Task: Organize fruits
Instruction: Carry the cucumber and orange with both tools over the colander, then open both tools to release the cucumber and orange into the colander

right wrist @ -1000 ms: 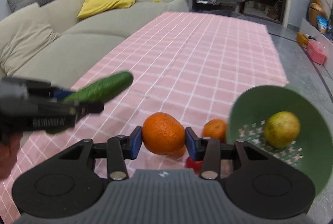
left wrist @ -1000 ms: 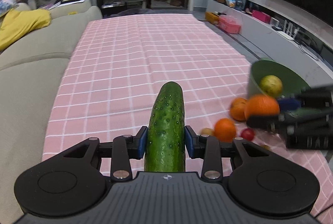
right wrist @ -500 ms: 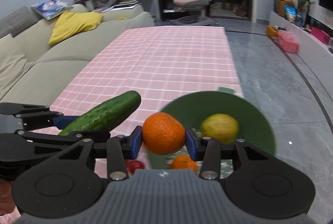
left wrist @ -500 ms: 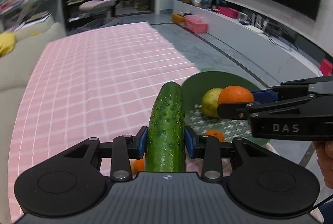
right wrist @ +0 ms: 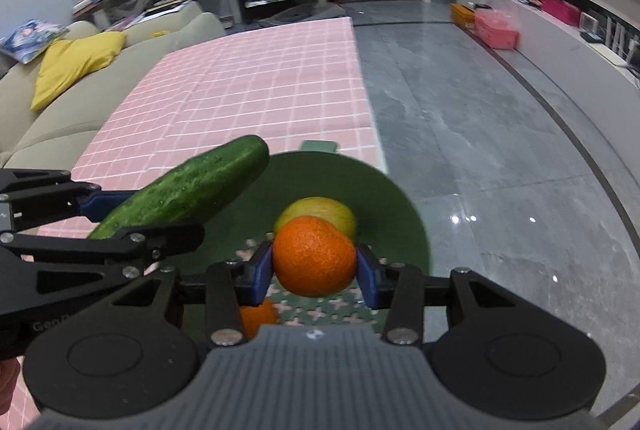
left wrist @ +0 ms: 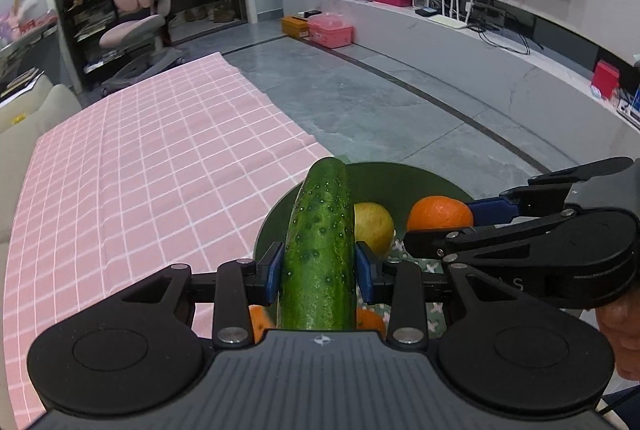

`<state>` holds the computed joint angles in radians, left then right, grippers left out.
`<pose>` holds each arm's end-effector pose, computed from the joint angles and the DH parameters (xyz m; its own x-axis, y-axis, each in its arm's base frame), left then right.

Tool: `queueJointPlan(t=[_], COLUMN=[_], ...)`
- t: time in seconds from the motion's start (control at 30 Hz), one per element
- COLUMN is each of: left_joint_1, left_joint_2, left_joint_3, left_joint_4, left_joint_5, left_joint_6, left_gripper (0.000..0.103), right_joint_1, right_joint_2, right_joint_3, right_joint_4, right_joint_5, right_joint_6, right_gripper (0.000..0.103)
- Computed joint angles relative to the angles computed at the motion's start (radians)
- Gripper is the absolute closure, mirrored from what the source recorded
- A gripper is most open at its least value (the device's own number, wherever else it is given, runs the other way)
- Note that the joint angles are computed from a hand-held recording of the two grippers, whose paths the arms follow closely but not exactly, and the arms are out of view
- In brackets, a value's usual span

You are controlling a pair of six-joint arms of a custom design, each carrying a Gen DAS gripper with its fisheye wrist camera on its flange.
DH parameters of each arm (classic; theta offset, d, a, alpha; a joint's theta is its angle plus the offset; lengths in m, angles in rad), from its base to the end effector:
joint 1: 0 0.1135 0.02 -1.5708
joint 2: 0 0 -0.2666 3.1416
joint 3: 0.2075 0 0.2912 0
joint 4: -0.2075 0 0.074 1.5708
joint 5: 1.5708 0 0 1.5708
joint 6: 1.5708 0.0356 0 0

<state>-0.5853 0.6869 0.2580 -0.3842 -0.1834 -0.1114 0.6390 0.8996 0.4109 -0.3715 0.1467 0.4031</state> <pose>0.1477 -0.0901 0.1394 -0.6505 0.3000 -0.6977 0.3687 0.9279 0.0553 0.1678 0.1182 0.1587 -0.7611 -0.0820 -0.6435 -0.2336 0.9601 0.1540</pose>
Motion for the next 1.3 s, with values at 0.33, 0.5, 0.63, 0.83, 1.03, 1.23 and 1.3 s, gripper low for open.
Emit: queueJointPlan(t=[0.33, 0.5, 0.63, 0.83, 1.03, 1.23, 1.3], left_joint_1=[-0.029, -0.021, -0.031, -0.032, -0.049, -0.089, -0.081], left_joint_2=[0.243, 0.275, 0.299, 0.320, 0.341, 0.243, 0.193], left_joint_3=[0.009, 0.005, 0.024, 0.043, 0.057, 0.072, 0.068], left_joint_4=[0.148, 0.183, 0.172, 0.156, 0.126, 0.033, 0.013], left_joint_5=[-0.013, -0.036, -0.057, -0.075, -0.101, -0.163, -0.159], left_joint_6=[0.005, 0.007, 0.017, -0.012, -0.029, -0.064, -0.071], left_gripper=[0.061, 0.061, 0.061, 0.056, 0.054, 0.038, 0.035], right_joint_1=[-0.102, -0.067, -0.068, -0.011, -0.020, -0.001, 0.008], right_joint_2=[0.140, 0.222, 0.258, 0.316, 0.324, 0.328, 0.335], right_joint_3=[0.006, 0.031, 0.037, 0.055, 0.056, 0.065, 0.069], right_joint_4=[0.064, 0.083, 0.103, 0.104, 0.109, 0.090, 0.091], right_joint_5=[-0.078, -0.023, -0.036, 0.030, 0.013, 0.029, 0.038], right_joint_6=[-0.033, -0.078, -0.098, -0.150, -0.157, -0.147, -0.142], right_gripper=[0.062, 0.062, 0.062, 0.062, 0.061, 0.061, 0.060])
